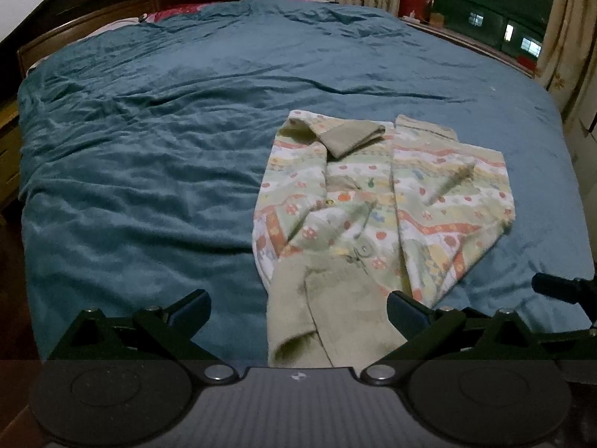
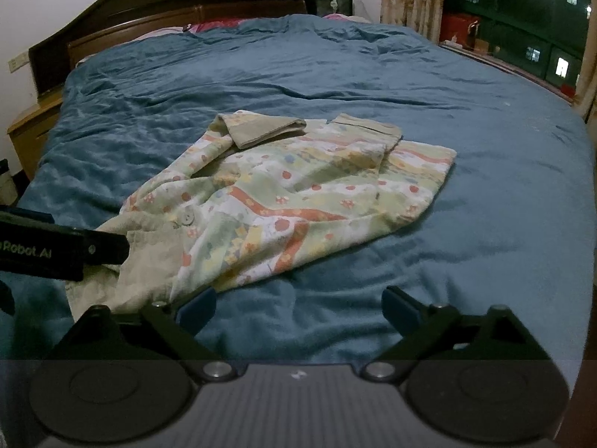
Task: Fold clothes
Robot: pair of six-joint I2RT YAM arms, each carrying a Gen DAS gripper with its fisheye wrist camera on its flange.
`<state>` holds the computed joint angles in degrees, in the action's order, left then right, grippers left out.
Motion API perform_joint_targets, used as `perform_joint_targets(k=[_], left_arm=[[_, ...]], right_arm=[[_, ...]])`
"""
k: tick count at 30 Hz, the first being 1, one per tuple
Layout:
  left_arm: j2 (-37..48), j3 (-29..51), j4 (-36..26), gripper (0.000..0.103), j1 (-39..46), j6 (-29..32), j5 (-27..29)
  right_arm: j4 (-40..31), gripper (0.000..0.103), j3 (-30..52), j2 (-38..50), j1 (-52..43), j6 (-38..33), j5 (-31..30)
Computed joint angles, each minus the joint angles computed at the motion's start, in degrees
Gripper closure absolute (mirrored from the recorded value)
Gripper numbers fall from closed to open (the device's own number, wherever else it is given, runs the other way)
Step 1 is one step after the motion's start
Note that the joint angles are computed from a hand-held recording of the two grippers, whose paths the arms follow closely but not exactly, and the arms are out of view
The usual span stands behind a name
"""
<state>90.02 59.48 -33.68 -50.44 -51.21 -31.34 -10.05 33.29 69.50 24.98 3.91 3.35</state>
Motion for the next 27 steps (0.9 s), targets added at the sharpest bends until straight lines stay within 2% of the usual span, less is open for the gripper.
perform_joint_targets(k=[4, 6, 12, 17, 19, 22, 23, 25, 26, 27], left_arm=[[-0.12, -0.23, 1.63, 0.007, 2.48, 2.04, 1.22], [0.32, 0.15, 2.38, 0.013, 4.14, 3.29, 1.81], [1.01, 0.03, 4.63, 0.014, 9.48, 5.29, 4.31], [1.90, -0.37, 7.13, 0.014, 14.01, 7.21, 8.06], [2.41, -0.46, 7.94, 0.018, 15.61, 8.00, 9.81], [3.25, -0.92, 9.62, 0.035, 17.82, 9.49, 14.11], [3.39, -1.23, 10.39, 0.048, 18.35, 10.00, 15.52], [3.76, -1.65, 11.67, 0.064, 19.11, 11.03, 17.89], [3.87, -1.75, 12.07, 0.077, 19.13, 11.38, 18.31], [3.92, -1.79, 12.34, 0.083, 18.94, 11.66, 18.32]], right_arm=[[-0.24, 0.013, 2.26, 2.62, 0.12, 0.15, -0.86], [-0.41, 0.016, 3.38, 3.77, 0.19, 0.47, -1.61], [-0.84, 0.024, 6.55, 6.63, 1.13, 1.29, -4.06], [-0.52, 0.035, 8.74, 9.46, 2.44, 1.98, -5.58], [-0.30, 0.041, 9.42, 10.67, 3.05, 2.08, -5.82], [-0.33, 0.051, 10.64, 12.98, 3.75, 2.04, -5.99], [-0.23, 0.054, 10.81, 13.56, 3.93, 1.97, -5.79], [-0.02, 0.065, 10.94, 14.48, 4.07, 1.59, -5.59], [0.06, 0.070, 10.93, 14.80, 4.02, 1.42, -5.68], [0.03, 0.077, 10.89, 14.96, 3.80, 1.40, -6.07]])
